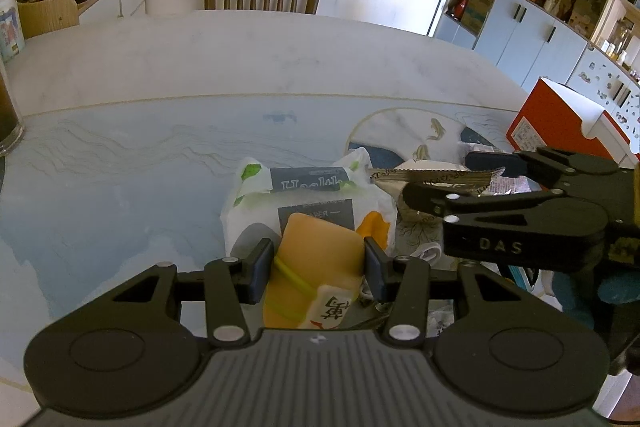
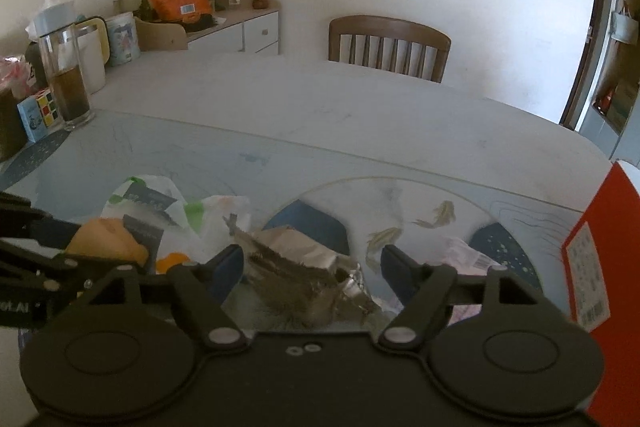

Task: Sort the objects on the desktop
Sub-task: 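Lift the yellow toy with the left gripper while the right gripper lifts the foil bag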

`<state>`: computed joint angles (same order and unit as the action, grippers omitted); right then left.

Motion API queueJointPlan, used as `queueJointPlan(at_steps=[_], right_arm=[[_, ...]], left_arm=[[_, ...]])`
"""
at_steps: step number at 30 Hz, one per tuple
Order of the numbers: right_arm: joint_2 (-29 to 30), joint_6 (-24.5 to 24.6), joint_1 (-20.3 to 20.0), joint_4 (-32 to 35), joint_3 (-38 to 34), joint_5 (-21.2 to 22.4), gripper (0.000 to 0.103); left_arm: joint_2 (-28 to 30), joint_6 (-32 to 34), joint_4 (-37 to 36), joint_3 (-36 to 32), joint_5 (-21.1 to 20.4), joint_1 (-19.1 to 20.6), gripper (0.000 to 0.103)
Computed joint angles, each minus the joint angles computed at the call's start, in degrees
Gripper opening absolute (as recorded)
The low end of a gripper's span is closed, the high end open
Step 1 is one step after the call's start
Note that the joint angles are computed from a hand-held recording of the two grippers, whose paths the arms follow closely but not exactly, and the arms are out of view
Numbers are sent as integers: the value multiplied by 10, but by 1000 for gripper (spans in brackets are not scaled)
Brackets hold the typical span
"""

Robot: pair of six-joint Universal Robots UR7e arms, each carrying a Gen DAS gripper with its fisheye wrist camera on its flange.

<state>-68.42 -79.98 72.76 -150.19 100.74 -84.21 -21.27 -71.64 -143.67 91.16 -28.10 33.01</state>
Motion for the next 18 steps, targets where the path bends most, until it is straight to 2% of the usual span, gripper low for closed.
queueJointPlan(at_steps=[7,18], right_arm=[[8,-3,4,5,-2,-7,68],[1,21,10,-5,2,-26,52]], left_arm=[[1,-2,3,-2,0,2,46],[-4,5,1,-2,6,-1,46]])
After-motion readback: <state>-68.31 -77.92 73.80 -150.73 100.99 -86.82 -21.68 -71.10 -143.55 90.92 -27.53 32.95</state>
